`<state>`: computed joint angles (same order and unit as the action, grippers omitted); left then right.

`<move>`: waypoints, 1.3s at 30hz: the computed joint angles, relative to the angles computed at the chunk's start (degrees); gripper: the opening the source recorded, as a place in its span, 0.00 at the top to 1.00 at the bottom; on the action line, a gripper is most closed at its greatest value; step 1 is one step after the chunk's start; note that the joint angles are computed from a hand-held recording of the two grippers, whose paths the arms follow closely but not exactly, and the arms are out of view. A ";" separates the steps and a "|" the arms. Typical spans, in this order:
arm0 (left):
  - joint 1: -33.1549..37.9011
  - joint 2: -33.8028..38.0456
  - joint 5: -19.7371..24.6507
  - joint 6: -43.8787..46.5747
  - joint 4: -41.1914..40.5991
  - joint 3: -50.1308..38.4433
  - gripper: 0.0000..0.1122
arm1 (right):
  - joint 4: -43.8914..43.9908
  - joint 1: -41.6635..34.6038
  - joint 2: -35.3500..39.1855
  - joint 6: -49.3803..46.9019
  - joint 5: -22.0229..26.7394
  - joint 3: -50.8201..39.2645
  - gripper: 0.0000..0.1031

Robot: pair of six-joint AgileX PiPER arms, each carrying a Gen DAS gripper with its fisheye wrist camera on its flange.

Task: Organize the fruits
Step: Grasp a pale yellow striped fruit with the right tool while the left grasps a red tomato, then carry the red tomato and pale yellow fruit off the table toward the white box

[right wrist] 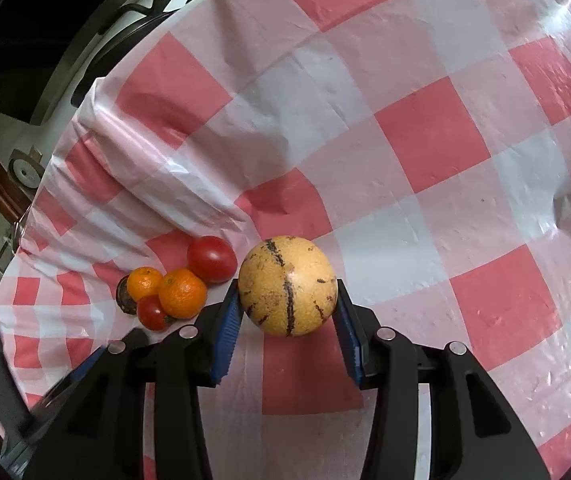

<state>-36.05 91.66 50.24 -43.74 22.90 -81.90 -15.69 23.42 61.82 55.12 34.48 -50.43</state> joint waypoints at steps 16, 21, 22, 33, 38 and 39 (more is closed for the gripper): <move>1.21 9.17 2.66 9.62 -4.35 -11.84 0.68 | -1.41 0.41 0.92 1.48 -0.91 0.18 0.57; 2.08 4.09 -0.87 9.88 -7.16 -5.79 0.68 | -1.57 0.63 0.95 1.93 -1.36 0.24 0.57; 2.07 2.09 -1.97 8.57 -6.75 -3.87 0.68 | -1.42 0.63 0.76 1.79 -1.80 0.47 0.57; -7.78 -33.04 -4.20 -16.85 11.72 29.03 0.68 | 1.75 -1.36 -1.20 -1.78 -3.48 2.16 0.57; -6.98 -42.97 -0.59 -19.66 14.21 33.02 0.68 | 1.65 -1.24 -1.31 -1.52 -3.70 2.22 0.57; -6.30 -42.75 -1.14 -19.27 14.24 33.03 0.68 | 1.60 -1.27 -1.53 -1.41 -3.82 2.35 0.57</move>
<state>-42.35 48.91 49.10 -63.01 37.14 -48.87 -14.08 22.15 60.29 53.71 30.65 -48.09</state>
